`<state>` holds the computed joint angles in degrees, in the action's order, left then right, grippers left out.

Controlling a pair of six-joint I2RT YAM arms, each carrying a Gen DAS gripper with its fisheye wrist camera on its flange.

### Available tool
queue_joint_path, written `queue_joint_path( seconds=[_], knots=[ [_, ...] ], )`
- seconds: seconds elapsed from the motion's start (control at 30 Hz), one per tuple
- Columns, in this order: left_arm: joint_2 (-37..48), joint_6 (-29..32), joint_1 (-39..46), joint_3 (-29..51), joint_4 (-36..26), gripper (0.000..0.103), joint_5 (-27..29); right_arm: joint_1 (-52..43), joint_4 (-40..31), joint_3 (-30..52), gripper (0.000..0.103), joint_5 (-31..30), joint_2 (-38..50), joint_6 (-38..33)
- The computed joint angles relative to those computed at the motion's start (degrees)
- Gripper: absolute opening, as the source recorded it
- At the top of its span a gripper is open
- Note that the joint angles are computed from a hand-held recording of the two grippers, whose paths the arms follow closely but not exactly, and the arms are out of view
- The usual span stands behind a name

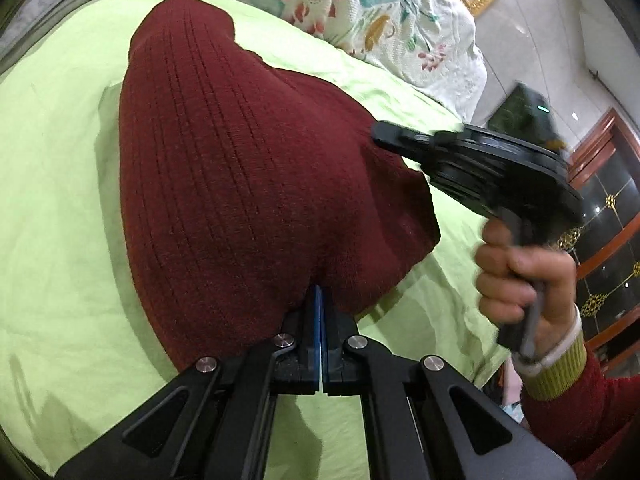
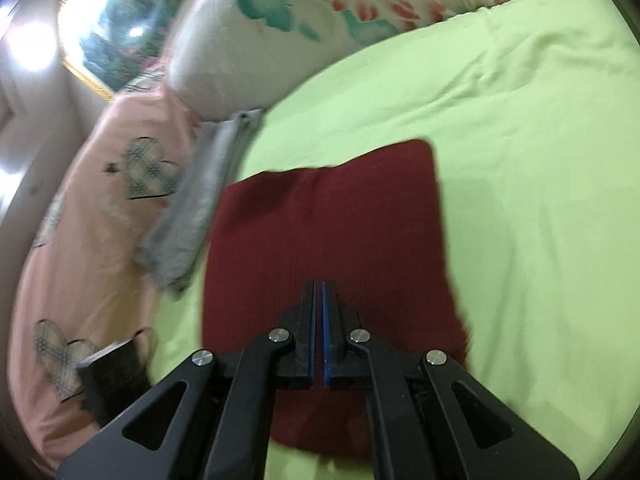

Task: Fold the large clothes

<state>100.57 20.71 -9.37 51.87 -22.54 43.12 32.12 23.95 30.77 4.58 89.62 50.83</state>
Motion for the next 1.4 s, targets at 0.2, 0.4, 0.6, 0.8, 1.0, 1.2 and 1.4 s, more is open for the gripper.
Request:
queue_joint_path(
  seconds=[0.2,0.4,0.6,0.8,1.0,1.2,1.4],
  knots=[
    [-2.23,-2.09,-0.44,-0.17,-1.49,0.001,-1.41,-6.23,10.81,-2.26,0.0,-6.51,8.84,3.07],
    [-11.44,-7.41,0.23,0.29,0.69,0.049,-1.67,-1.96,6.58,-3.67,0.002,-1.39,1.51,3.55],
    [0.99,-19.35,0.37,15.45,3.74,0.05,-5.58,-0.35,1.25,1.13,0.003,1.08,1.54,0.2],
    [15.24,-21.31,-2.12,31.87,-1.73,0.038,-10.53,-3.22,4.08,-0.41,0.002,0.15,5.46,2.58],
    [16.07,-20.77,-3.68,30.38,1.36,0.033,-14.57,-4.39,8.58,-2.97,0.002,-2.04,5.68,3.89],
    [5.54,-20.61,-2.23,18.79,5.69,0.042,-15.25,-0.82,3.31,-3.57,0.003,1.64,-0.95,4.17],
    [-8.95,-18.75,-3.25,4.89,5.67,0.054,-23.59,6.63,-0.73,-5.34,0.003,7.81,-7.23,5.16]
  ],
)
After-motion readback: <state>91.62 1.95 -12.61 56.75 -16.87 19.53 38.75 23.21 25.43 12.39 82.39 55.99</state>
